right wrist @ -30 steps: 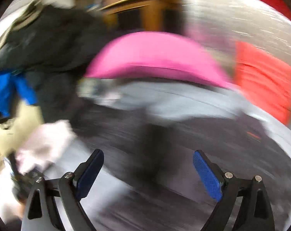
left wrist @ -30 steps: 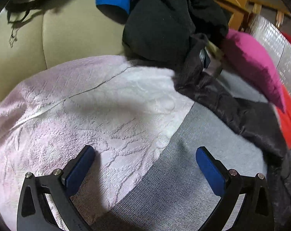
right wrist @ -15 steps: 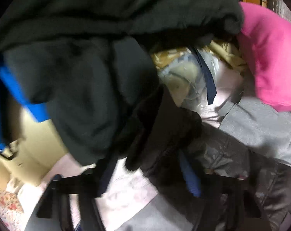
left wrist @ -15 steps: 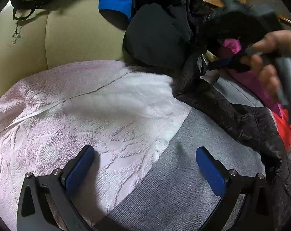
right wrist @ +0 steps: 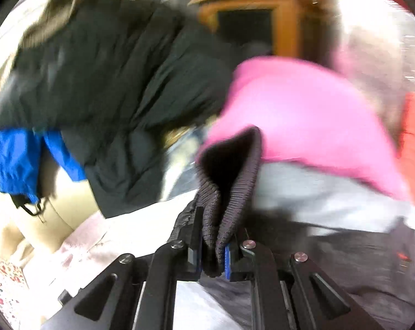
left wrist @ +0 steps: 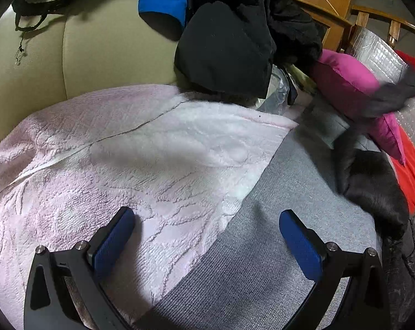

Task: Fold large clothes
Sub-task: 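Lift the hem and fold it toward the collar with the right tool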

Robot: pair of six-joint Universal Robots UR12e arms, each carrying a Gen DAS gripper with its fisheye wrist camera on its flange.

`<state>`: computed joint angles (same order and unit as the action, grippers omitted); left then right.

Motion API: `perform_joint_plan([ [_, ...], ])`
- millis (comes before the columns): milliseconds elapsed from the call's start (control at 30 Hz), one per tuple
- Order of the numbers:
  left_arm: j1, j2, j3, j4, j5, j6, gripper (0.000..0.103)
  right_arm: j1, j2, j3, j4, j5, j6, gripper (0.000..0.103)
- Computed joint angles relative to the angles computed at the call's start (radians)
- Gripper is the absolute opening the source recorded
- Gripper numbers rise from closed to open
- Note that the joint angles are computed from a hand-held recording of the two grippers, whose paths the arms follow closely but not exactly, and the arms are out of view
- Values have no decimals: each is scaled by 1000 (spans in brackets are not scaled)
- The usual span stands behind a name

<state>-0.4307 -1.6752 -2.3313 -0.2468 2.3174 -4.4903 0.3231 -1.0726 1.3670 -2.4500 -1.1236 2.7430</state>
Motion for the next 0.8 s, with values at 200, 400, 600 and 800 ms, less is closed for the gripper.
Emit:
perform_joint_plan([
  [200,12,7,12,-47,-23,5,103,-152,-105,70,-77,11,69,12],
  [400,24,10,39,-128,-44,10,103,-290,-147,139,-81,47,89,12],
  [600,39,9,76,-241,-74,19,103,-392,-134,201,-35,21,59,12],
  [800,74,29,129,-399,-175,47,103,-457,-82,230,-18,-38,39,12],
])
